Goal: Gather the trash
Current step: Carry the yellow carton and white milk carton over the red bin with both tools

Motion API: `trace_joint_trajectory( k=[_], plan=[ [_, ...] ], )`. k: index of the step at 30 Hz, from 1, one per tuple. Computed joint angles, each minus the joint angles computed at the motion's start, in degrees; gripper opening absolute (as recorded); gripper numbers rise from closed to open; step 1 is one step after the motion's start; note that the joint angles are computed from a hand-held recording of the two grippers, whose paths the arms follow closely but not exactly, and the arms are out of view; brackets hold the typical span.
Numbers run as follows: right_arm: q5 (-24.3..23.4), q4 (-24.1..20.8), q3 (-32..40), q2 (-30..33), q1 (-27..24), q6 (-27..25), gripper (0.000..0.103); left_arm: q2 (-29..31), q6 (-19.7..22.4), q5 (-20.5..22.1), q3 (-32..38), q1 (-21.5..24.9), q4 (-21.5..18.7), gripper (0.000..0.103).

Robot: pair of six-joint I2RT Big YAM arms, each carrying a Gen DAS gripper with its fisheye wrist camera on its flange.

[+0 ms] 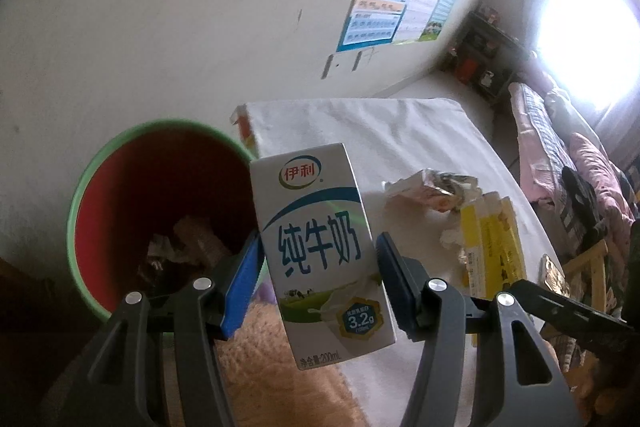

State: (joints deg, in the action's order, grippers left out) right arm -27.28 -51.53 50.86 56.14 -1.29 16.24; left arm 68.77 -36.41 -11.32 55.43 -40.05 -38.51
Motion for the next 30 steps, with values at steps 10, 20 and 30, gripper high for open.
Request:
trace_joint_trajectory(
  k=[10,20,30],
  plan=[
    [2.15,0.14,1.23,2.23,5.10,0.69,0.029,-2.33,-0.76,1.10,-3.11,3.02,0.63,0.055],
    [4.32,1.23,3.80,5.53,11.11,0.60,0.029,-5.13,-1.18,0.94,-5.82,7.38,0.46,0.055],
    [5.25,3.26,7.53,11.09,16.22,-0.35,0.029,-7.70,-1.32,1.42,-8.43,12.96,-1.36,0.055]
  ],
)
